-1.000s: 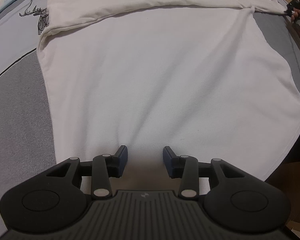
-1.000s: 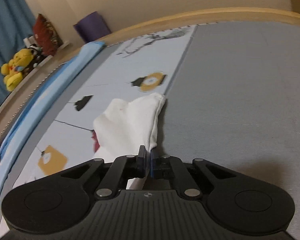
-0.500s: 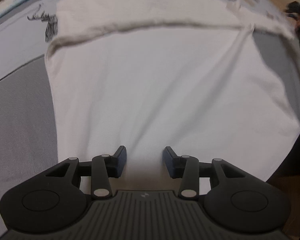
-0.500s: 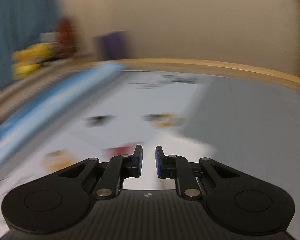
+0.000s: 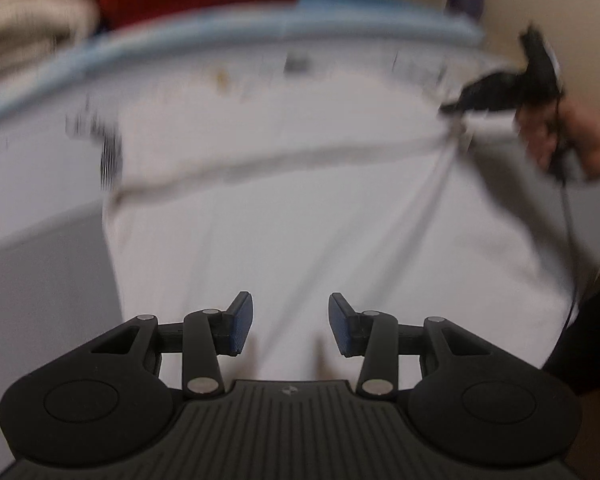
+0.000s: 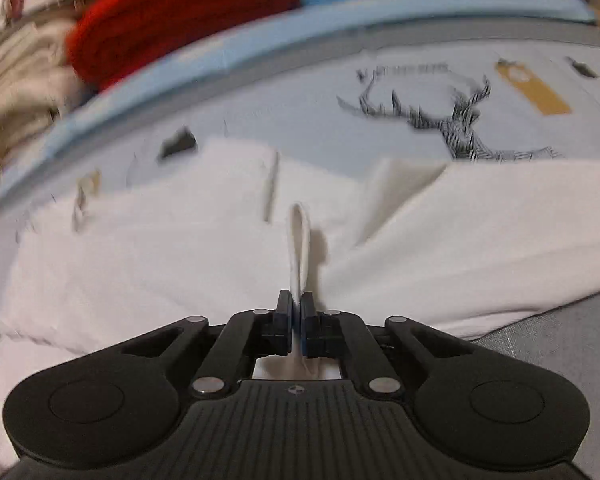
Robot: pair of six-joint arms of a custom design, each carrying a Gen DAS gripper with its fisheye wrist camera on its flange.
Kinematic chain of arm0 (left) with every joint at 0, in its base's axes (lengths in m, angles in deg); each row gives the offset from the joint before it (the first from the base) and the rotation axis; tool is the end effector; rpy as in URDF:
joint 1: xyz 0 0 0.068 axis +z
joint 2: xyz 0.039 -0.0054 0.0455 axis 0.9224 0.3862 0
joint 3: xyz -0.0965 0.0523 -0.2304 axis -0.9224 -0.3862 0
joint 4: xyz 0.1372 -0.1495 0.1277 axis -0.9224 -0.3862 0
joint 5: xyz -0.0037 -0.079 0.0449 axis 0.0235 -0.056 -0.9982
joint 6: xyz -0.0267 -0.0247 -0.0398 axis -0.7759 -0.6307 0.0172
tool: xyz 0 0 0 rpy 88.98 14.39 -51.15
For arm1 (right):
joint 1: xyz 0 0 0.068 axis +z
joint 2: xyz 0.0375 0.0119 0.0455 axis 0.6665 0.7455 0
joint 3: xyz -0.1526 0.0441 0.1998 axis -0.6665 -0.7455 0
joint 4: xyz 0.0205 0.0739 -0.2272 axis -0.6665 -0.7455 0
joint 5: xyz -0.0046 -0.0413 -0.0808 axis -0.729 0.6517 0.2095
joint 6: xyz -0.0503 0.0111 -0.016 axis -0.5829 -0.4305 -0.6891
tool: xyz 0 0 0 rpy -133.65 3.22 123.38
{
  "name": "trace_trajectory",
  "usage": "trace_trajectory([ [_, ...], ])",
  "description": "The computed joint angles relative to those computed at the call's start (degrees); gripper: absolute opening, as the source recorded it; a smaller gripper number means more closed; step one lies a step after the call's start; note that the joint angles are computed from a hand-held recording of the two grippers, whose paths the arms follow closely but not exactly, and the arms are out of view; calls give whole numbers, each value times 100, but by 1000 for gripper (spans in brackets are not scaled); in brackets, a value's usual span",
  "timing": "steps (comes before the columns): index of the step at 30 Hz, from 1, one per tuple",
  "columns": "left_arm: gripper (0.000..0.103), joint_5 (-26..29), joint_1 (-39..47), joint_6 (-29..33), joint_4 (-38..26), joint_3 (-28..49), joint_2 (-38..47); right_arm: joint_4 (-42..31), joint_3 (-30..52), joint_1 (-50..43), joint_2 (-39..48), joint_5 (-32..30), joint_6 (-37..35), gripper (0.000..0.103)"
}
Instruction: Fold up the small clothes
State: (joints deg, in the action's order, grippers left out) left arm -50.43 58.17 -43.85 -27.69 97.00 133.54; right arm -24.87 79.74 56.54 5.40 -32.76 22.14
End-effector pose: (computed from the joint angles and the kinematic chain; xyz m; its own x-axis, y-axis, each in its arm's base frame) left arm 0.1888 -0.0445 0.2300 -0.5980 0.5390 -0.5931 0.7049 0.7060 -0.0691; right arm 0.1681 0.0362 0.1454 -0.6424 0.5246 -0.5587 0.4391 0.8494 0.2928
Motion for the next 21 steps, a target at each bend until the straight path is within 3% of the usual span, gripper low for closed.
trace_trajectory([
  [3, 49, 382, -464, -426, 525, 144, -225, -763, 360, 939, -1176, 455, 678, 3],
  [6, 64, 531, -1161, -922, 1230, 346, -31, -1030, 970, 1747, -1648, 714, 1211, 3],
  [9, 72, 166, -2014, -1410, 2343, 318, 206, -904, 1449, 2660, -1505, 1123, 1755, 3],
  [12, 71, -445, -2565, -1942, 3406, 132, 516, -518, 1677, 3138, -1170, 1101, 1956, 3],
  [14, 44, -652, -2683, -2103, 4043, -57, 701, -325, 1768, 3288, -914, 1065, 1916, 3],
  [15, 11, -682, -2698, -2037, 4092, -69, 760, -210, 1779, 3311, -786, 1041, 1878, 3],
  [19, 7, -573, -2284, -1719, 4281, -14, 1011, 121, 1754, 3202, -584, 707, 1788, 5],
  [21, 7, -395, -1703, -1639, 4122, 217, 1197, 47, 1830, 3069, -452, 662, 1562, 26],
])
